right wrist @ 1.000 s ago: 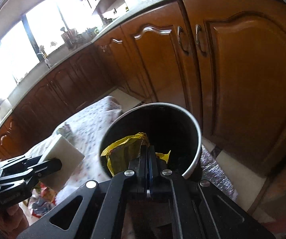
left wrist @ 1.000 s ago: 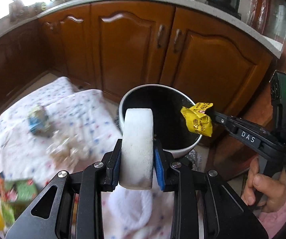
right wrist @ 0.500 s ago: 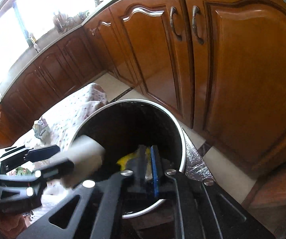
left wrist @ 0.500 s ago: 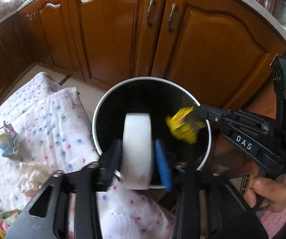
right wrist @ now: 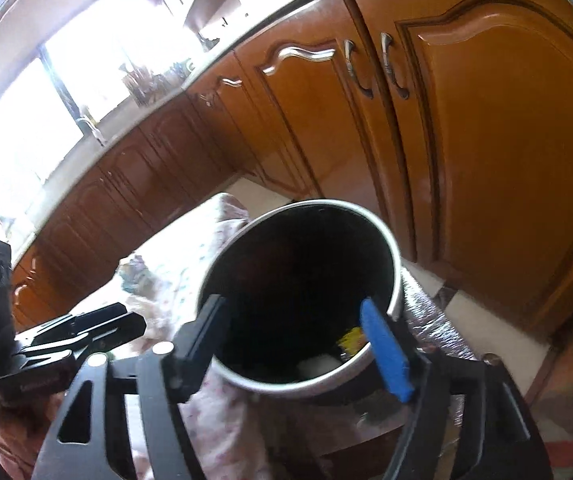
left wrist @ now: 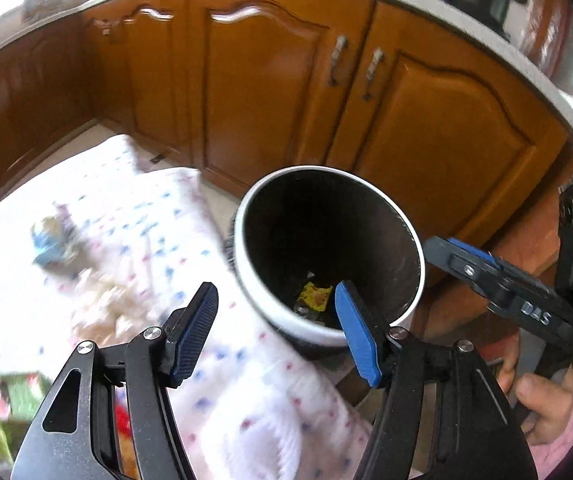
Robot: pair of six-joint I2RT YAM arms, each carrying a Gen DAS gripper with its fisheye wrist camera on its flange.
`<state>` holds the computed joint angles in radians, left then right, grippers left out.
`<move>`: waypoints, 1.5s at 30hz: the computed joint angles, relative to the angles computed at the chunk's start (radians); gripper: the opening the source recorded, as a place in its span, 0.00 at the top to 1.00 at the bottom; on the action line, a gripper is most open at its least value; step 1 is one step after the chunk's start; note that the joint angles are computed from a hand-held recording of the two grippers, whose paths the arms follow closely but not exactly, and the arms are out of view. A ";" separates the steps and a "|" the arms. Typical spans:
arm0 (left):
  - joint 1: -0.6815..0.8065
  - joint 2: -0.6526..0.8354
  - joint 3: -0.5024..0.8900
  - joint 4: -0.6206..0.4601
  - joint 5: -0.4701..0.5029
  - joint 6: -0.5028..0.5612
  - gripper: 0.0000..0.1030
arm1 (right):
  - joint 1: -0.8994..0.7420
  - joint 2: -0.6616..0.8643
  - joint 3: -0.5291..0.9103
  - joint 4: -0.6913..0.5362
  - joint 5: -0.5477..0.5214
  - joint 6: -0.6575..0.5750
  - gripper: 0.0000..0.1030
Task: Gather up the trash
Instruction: 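Open the left tool over the bin while the right tool opens too, then move both open tools back over the trash on the table, then grasp the red chip bag with the left tool while the right tool grasps the white foam net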
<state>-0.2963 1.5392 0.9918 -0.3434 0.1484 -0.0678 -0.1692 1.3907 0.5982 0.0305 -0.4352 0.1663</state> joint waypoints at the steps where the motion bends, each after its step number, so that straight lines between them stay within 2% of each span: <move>1: 0.017 -0.040 -0.034 0.006 0.006 -0.005 0.40 | 0.014 -0.028 -0.026 0.008 0.004 0.013 0.25; 6: 0.111 -0.256 -0.228 0.042 0.022 -0.002 0.35 | 0.102 -0.155 -0.126 0.033 0.040 0.082 0.23; 12: 0.251 -0.456 -0.365 0.001 0.068 0.049 0.30 | 0.210 -0.235 -0.193 0.044 0.097 0.142 0.22; 19: 0.404 -0.573 -0.463 -0.041 0.145 0.128 0.29 | 0.329 -0.287 -0.248 0.057 0.169 0.229 0.21; 24: 0.524 -0.635 -0.500 -0.089 0.218 0.207 0.29 | 0.420 -0.320 -0.289 0.079 0.235 0.289 0.14; 27: 0.561 -0.629 -0.506 -0.095 0.234 0.232 0.29 | 0.483 -0.314 -0.295 0.089 0.279 0.315 0.14; 34: 0.599 -0.540 -0.497 -0.080 0.249 0.271 0.29 | 0.547 -0.231 -0.283 0.148 0.291 0.349 0.14; 45: 0.554 -0.386 -0.457 -0.007 0.204 0.241 0.29 | 0.584 -0.017 -0.207 0.230 0.298 0.353 0.17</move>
<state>0.2577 1.1528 0.5345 -0.3502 0.3527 0.1730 0.4143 1.3735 0.3915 0.2606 -0.1368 0.5189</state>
